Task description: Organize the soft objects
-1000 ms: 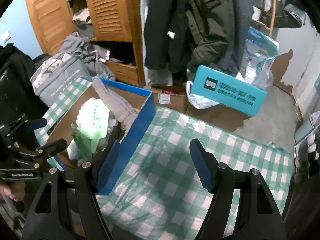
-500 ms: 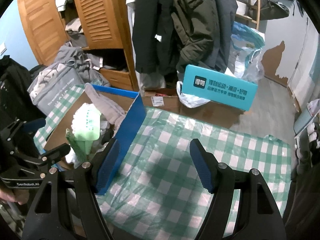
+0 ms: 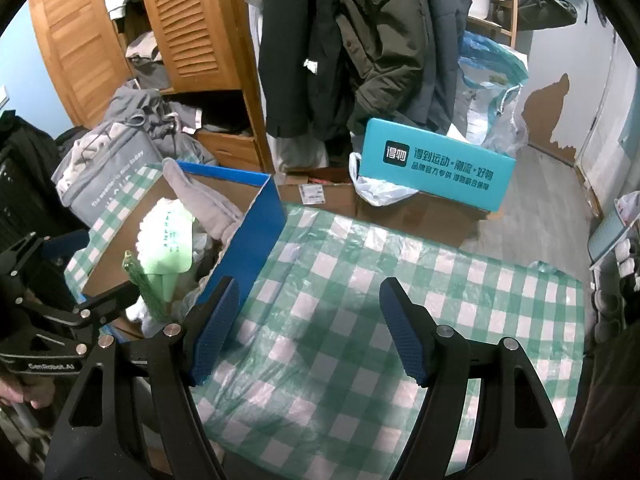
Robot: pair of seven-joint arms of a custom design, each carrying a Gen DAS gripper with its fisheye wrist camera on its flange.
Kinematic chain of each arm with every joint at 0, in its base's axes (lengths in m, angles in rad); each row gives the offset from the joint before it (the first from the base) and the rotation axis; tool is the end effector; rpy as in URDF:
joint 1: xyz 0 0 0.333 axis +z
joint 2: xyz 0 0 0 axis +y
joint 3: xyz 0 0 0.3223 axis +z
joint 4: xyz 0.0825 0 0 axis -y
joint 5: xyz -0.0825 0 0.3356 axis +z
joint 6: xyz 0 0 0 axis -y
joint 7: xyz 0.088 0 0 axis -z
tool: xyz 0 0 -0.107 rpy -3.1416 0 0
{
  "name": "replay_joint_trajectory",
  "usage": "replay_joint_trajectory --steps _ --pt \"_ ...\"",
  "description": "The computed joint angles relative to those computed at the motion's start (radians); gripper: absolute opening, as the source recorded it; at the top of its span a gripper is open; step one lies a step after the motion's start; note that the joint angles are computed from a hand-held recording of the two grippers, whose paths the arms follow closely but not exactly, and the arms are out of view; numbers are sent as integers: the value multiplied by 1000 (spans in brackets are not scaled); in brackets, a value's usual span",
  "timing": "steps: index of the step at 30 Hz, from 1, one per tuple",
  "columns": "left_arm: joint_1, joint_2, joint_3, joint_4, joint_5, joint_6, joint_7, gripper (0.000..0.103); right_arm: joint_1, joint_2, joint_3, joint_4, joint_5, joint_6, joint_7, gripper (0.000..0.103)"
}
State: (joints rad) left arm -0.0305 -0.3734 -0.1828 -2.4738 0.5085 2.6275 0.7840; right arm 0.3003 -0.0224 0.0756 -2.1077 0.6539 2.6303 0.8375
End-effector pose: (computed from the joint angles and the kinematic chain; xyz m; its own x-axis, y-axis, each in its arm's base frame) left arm 0.4068 -0.1069 0.5105 0.2083 -0.9755 -0.0709 -0.7893 -0.1249 -0.6012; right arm 0.5042 0.1833 0.5135 0.6173 -0.7723 -0.1497 -0.6655 -0.4112 -0.6230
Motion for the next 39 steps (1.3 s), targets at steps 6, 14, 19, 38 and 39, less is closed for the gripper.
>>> replay_joint_trajectory --steps 6,14,19,38,39 --pt "-3 0 2 -1 -5 -2 5 101 0 2 0 1 -14 7 10 72" --pt "-3 0 3 -1 -8 0 10 101 2 2 2 1 -17 9 17 72" --pt "-3 -1 2 -1 -9 -2 8 101 4 2 3 -6 -27 25 14 72" --pt "-4 -3 4 -4 -14 -4 11 101 5 1 3 -7 -29 27 19 72" --pt "-4 -3 4 -4 -14 -4 11 101 5 1 3 -7 -29 27 19 72"
